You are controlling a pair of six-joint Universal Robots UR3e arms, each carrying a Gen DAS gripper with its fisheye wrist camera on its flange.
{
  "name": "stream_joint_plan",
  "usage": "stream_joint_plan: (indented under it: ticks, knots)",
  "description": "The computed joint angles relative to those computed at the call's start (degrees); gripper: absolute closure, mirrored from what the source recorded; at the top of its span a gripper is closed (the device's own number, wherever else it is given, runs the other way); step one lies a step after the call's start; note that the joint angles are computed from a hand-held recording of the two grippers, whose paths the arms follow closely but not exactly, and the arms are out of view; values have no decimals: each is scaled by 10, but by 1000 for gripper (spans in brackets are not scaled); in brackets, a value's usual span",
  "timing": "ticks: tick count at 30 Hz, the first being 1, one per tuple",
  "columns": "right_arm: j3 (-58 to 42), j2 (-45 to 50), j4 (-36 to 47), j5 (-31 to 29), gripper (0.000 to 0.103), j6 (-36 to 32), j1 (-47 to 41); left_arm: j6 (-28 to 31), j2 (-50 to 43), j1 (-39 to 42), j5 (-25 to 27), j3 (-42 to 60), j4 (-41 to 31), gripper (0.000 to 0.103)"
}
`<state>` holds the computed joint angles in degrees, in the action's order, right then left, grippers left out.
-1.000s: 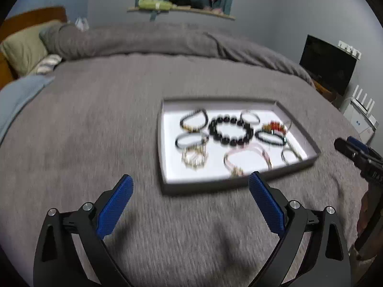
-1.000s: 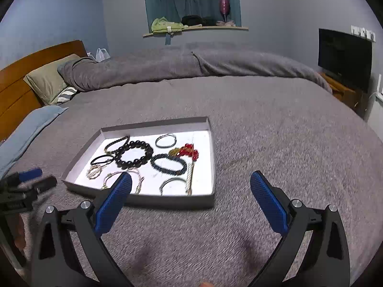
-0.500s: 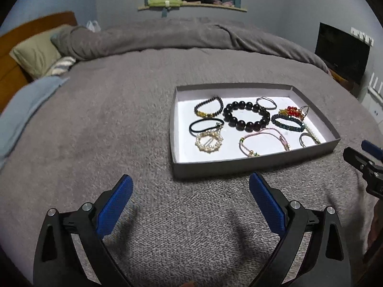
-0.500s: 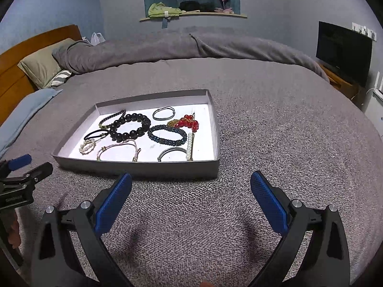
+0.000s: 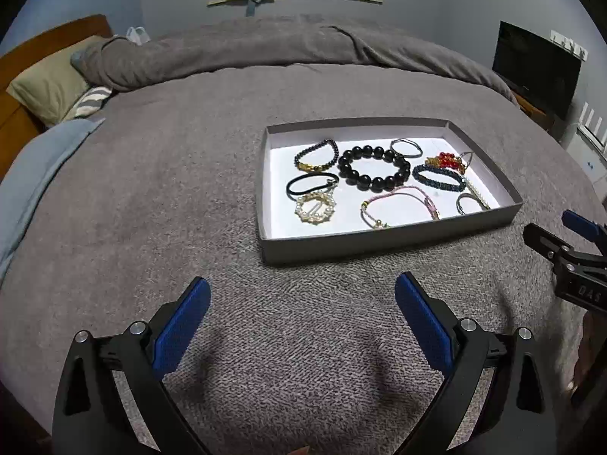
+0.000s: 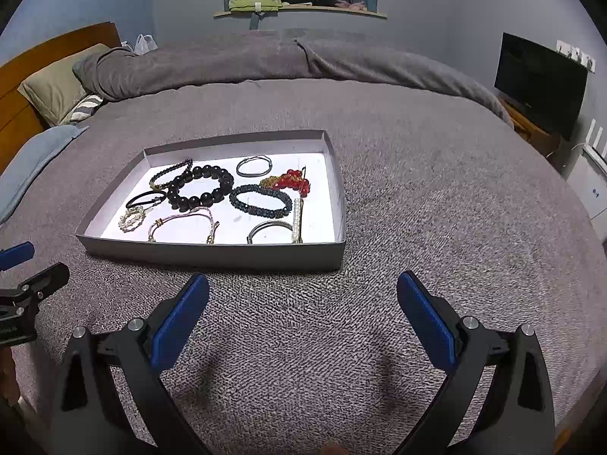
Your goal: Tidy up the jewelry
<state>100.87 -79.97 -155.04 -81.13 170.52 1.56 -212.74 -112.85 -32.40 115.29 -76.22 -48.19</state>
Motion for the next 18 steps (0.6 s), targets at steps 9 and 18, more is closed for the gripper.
stream_joint_plan:
  ticks: [9, 18]
  knots:
    - [10, -20, 0, 22, 5, 8, -14, 3, 1, -6, 9, -1, 8, 6]
    - [9, -20, 5, 28, 5, 8, -15, 6, -4, -7, 10, 5, 4, 6]
